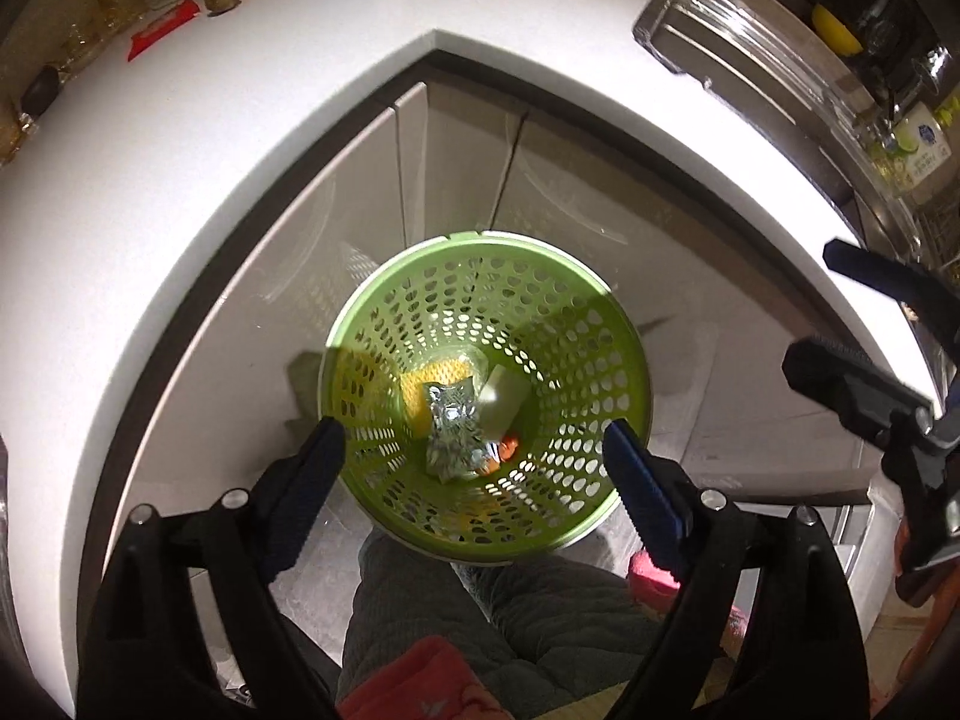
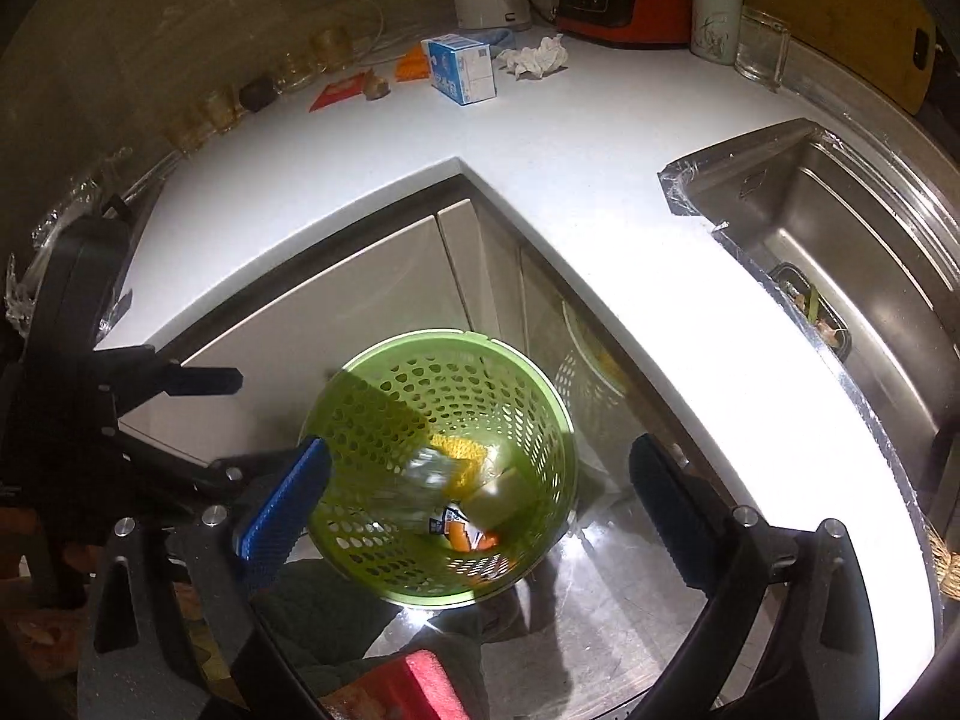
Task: Collect trash
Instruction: 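Move both open tools back over the counter toward the milk carton and red bag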
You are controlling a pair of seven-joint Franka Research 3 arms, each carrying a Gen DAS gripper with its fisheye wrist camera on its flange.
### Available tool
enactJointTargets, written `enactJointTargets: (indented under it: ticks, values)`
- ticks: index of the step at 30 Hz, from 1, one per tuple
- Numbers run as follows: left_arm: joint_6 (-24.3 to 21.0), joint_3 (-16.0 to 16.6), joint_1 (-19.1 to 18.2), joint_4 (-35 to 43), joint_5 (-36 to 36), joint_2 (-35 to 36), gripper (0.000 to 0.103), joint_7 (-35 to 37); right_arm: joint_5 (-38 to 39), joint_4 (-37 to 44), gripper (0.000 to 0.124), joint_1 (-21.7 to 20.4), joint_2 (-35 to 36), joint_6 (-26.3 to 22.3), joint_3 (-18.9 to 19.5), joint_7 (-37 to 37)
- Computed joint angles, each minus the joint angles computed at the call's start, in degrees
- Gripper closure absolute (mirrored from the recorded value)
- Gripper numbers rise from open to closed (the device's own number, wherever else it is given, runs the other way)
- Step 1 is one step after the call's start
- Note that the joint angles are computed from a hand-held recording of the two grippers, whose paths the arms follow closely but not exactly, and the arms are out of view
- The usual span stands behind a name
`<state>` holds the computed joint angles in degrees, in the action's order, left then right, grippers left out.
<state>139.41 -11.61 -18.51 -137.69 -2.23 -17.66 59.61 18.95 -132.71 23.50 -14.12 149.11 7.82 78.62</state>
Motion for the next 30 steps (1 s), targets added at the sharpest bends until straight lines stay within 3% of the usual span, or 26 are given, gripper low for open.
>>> enactJointTargets:
  ticks: [3,12,22,30]
  values:
    - [0.2,-0.3,1.4,-0.7,1.8,-1.6,0.012,-3.2,0.3,-0.4,0.025,0.3,0.0,0.3,0.1,-0.1]
    - [-1.3,-0.9,5.5,-1.4,13.0,-6.6,0.008,-10.1,1.0,0.8,0.023,0.5,1.0,1.2,0.1,-0.5]
    - [1.0,2.3,9.7,-0.3,16.3,-6.6,0.008,-8.3,-0.8,9.4,0.023,0.8,8.1,1.6,0.8,0.8]
    - [3.2,5.5,13.8,2.1,15.8,-3.4,0.008,-4.2,-6.2,23.2,0.023,1.8,19.3,0.3,0.9,5.1]
